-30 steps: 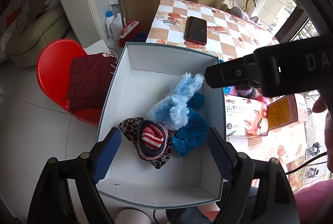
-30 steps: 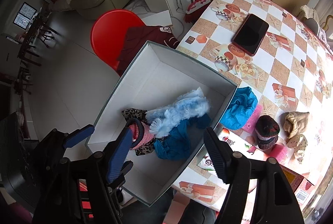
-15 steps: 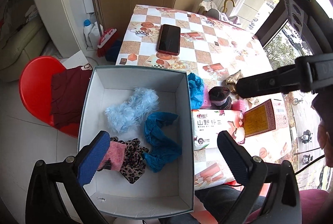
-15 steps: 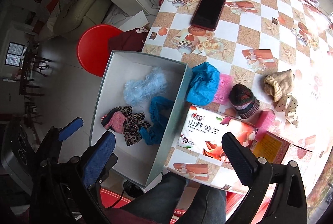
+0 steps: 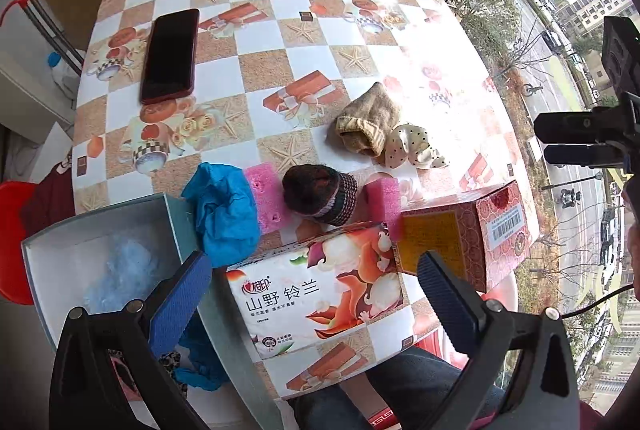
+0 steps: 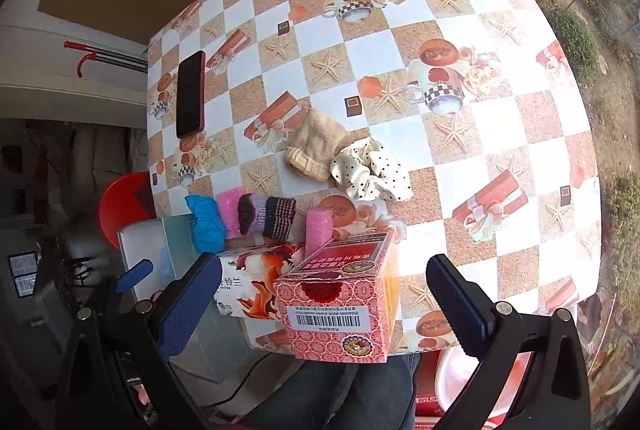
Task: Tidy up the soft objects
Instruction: 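Grasp the beige knit cap with the left tool while the right tool grasps the polka-dot scrunchie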
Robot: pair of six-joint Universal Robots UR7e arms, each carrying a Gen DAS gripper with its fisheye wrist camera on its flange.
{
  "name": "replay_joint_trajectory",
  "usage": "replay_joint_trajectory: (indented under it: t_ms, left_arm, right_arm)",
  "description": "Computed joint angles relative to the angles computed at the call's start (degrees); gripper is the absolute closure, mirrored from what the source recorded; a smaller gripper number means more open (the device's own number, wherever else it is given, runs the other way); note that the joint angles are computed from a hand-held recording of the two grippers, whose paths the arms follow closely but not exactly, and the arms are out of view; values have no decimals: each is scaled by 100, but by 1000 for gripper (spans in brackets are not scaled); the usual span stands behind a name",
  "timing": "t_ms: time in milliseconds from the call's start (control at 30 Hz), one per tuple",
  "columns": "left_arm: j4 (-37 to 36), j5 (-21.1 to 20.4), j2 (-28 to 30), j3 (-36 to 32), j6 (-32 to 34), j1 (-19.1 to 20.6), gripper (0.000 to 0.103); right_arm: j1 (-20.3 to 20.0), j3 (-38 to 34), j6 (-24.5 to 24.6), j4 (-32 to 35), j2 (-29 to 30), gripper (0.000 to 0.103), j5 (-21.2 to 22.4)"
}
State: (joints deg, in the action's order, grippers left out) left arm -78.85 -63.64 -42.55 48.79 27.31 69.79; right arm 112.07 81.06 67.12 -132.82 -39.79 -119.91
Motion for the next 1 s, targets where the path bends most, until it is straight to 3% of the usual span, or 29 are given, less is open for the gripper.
replay_joint_trajectory:
  t_ms: [333, 567, 733, 867, 1000]
  left_arm:
    - [105, 1043, 677, 249, 173, -176, 3]
    - [152, 1656, 1000, 246, 147, -184, 7]
    - [-116, 1545, 1069, 145, 240, -258, 7]
    - [-350, 1461, 1134, 234, 419, -376, 7]
    - [-600, 1464, 1146, 508, 623, -472, 7]
  right_arm:
    - [-930, 556, -969, -580, 38, 0, 944]
    - [-1420, 73, -1630, -135, 484, 0, 1346]
    - [-1458, -208, -1618, 503, 680, 0, 833]
    - [-1496, 445, -1203, 212, 303, 0, 505]
    - [-1547, 1229, -412, 390, -307, 0, -65]
